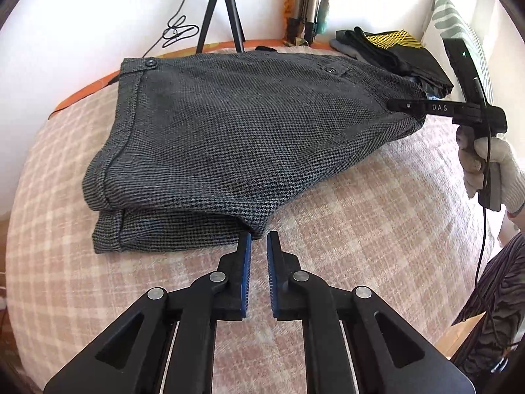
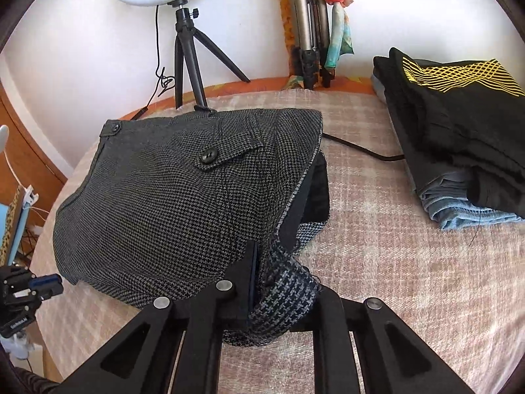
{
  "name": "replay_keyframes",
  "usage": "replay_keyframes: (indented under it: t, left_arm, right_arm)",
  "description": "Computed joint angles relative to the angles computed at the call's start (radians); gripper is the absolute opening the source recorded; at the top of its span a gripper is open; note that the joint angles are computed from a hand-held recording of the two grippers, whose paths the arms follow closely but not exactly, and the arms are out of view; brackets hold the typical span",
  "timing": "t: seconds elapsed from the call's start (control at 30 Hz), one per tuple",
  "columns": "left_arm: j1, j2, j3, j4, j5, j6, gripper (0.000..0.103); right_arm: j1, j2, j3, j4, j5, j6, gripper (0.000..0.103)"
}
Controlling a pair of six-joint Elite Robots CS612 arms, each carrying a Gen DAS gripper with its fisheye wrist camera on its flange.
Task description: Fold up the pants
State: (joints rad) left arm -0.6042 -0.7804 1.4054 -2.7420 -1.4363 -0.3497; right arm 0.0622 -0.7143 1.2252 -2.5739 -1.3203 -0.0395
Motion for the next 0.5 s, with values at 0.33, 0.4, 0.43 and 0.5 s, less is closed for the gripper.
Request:
replay_keyframes:
  t: [0.33, 0.4, 0.43, 0.5]
  left_arm:
    - [0.058, -0.065, 0.122, -0.092, 0.093, -0.213, 0.028]
    - [0.073, -0.050, 0.104, -0.096, 0.078, -0.250, 0.028]
    - [0.083, -0.041, 0.094, -0.108, 0.059, -0.270, 0.030]
    - [0.106, -0.018, 0.067, -0.123, -0.003, -0.299, 0.053]
  right_arm:
    - [0.026, -0.062, 0.057, -0.105, -0.161, -0.044, 0.053]
    - [0.031, -0.071, 0.067, -0.137, -0.159, -0.045, 0.054]
    - [0.031, -0.075, 0.072, -0.142, -0.139, -0.049, 0.055]
    - [0.035, -0.079, 0.074, -0.135, -0.107, -0.050, 0.056]
